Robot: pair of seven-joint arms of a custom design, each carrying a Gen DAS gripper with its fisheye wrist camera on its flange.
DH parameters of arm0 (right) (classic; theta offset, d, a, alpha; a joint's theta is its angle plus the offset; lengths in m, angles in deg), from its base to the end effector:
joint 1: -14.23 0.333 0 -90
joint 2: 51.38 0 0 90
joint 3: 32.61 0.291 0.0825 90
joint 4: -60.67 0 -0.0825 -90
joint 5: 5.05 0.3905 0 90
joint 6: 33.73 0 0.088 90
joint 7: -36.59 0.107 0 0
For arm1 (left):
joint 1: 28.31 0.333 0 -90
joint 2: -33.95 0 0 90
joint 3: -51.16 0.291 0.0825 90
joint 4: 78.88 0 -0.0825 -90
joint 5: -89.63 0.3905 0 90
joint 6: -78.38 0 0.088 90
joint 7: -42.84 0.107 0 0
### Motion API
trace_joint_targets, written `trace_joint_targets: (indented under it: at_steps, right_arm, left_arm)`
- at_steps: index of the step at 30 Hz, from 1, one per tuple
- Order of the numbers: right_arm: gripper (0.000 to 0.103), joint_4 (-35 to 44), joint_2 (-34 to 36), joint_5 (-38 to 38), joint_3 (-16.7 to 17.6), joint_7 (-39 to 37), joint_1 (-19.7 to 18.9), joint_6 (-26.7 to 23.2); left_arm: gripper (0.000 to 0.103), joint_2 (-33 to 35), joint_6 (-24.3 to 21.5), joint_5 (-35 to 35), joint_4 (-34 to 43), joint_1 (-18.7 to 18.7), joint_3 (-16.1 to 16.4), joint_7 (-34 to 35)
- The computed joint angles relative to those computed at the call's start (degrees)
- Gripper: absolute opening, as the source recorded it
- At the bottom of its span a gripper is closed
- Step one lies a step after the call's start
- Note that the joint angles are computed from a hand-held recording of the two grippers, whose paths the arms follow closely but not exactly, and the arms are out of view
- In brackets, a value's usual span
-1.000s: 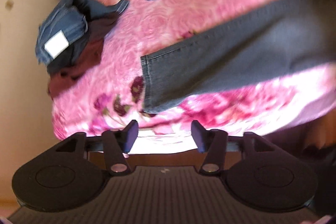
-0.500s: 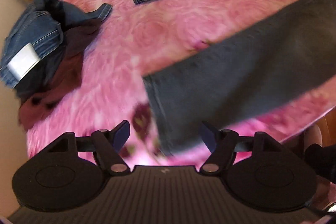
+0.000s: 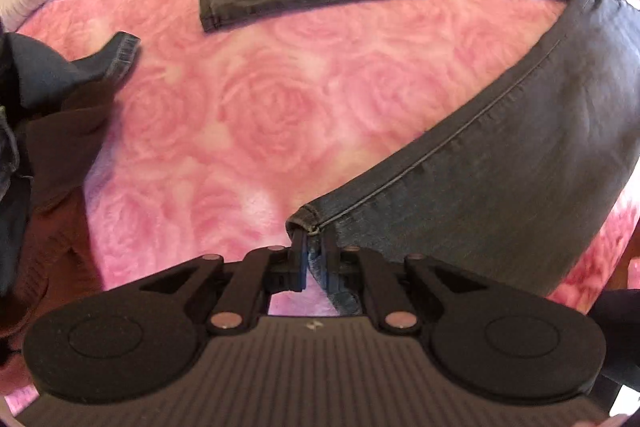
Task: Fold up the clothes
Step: 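Lay the jeans flat on the bedspread and open both grippers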
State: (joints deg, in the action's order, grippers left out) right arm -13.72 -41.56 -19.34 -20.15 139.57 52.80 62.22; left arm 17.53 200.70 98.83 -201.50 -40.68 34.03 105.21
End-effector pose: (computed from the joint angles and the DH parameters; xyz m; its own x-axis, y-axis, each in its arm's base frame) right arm 0.4174 0.4565 0.6446 0.5871 -0.7939 0.1583 -0.7550 -0.6075 -0.2468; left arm 0.4439 -0.2545 0.5217 -0.0841 -0.9923 -0.0913 -0.9370 0.1099 -0.3316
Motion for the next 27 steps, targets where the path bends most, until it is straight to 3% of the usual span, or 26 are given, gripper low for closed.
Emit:
trace_joint_targets:
  at_steps: [5, 6, 11, 12, 14, 17, 23, 27]
  right_arm:
    - [0.073, 1.6, 0.6, -0.8, -0.1, 2.2, 0.6, -1.5]
    - [0.073, 2.0, 0.6, -0.9, -0.2, 3.0, 0.6, -1.8]
    - [0.075, 2.0, -0.9, -0.8, -1.4, 9.2, -0.7, -2.1]
    - [0.076, 2.1, -1.2, -0.7, -1.6, 10.9, -1.2, -2.2]
    - [0.076, 2.6, -1.5, -0.5, -2.1, 14.3, -2.2, -2.8]
    - [0.077, 2.9, -2.3, 0.8, -2.6, 17.7, -4.0, -2.4]
    - [0.078, 9.1, -0.8, -0.9, -2.4, 21.9, -3.9, -5.8]
    - [0.078, 12.0, -1.0, -4.9, -2.0, 30.0, -1.6, -8.0]
  left_arm:
    - [0.012, 0.5, -5.1, 1.5, 2.1, -0.2, -1.0, -2.2]
    - [0.02, 0.5, -6.9, 2.1, 2.9, -0.2, -1.3, -3.3]
    - [0.038, -0.2, -16.3, 3.1, 9.4, -1.5, -3.2, -10.5]
    - [0.048, -0.8, -17.2, 3.4, 10.3, -1.9, -3.7, -12.4]
    - [0.058, -1.4, -18.7, 4.6, 12.4, -2.5, -4.9, -16.1]
    - [0.066, -0.6, -20.9, 6.3, 16.3, -3.6, -6.6, -19.5]
    - [0.084, 3.5, -19.6, 7.7, 23.1, -6.6, -6.3, -16.3]
    - [0.087, 5.0, -15.3, 5.9, 24.8, -7.8, -4.3, -9.0]
